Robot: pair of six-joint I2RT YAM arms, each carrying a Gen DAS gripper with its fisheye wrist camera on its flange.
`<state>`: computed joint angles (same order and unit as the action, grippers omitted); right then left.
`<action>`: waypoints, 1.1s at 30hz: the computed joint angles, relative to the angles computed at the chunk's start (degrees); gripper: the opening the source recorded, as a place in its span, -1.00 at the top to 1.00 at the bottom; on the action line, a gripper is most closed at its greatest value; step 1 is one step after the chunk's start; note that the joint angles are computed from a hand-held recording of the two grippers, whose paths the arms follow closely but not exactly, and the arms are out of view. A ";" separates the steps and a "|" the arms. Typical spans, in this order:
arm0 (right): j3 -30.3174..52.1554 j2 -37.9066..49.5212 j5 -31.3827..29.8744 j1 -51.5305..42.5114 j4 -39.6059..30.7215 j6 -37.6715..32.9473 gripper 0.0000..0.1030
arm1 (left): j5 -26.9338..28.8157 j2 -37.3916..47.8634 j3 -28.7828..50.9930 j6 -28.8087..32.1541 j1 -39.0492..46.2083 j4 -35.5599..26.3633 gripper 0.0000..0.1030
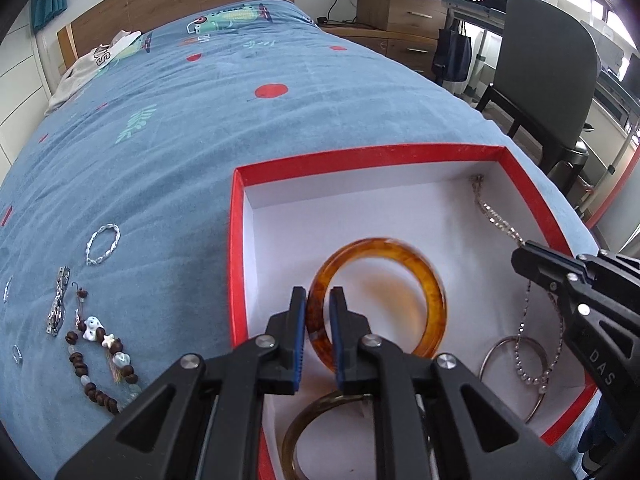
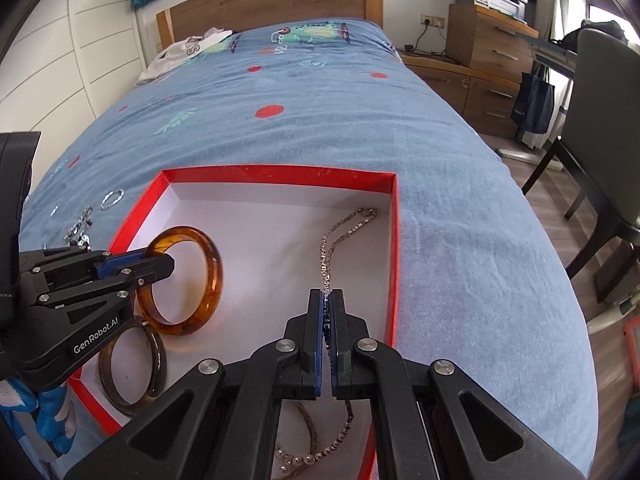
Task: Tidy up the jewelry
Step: 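Carry the amber bangle and pearl necklace into the red box and release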
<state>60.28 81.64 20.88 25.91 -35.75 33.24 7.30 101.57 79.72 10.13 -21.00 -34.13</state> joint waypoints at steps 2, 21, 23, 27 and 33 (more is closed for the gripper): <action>0.49 0.94 -0.08 0.36 -0.15 -0.53 0.95 | 0.17 -0.31 -0.49 -0.04 0.09 0.39 0.75; 2.38 2.09 1.34 2.15 -2.60 -1.66 0.64 | 3.56 -2.21 -1.67 0.09 0.27 -0.87 0.42; 2.31 1.21 1.89 2.51 -3.24 -0.88 0.54 | 4.67 -2.59 -1.55 -0.16 0.79 -1.48 0.39; 2.45 -1.01 2.88 2.93 -5.20 0.68 0.52 | 6.21 -4.10 -1.32 -0.05 1.74 -2.79 0.39; 4.82 -4.08 6.11 6.10 -10.39 4.56 0.51 | 8.09 -9.16 -1.69 0.79 3.98 -5.25 0.39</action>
<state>65.10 77.56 27.00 32.00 -46.14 37.80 15.40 92.41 78.03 10.91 -17.02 -39.38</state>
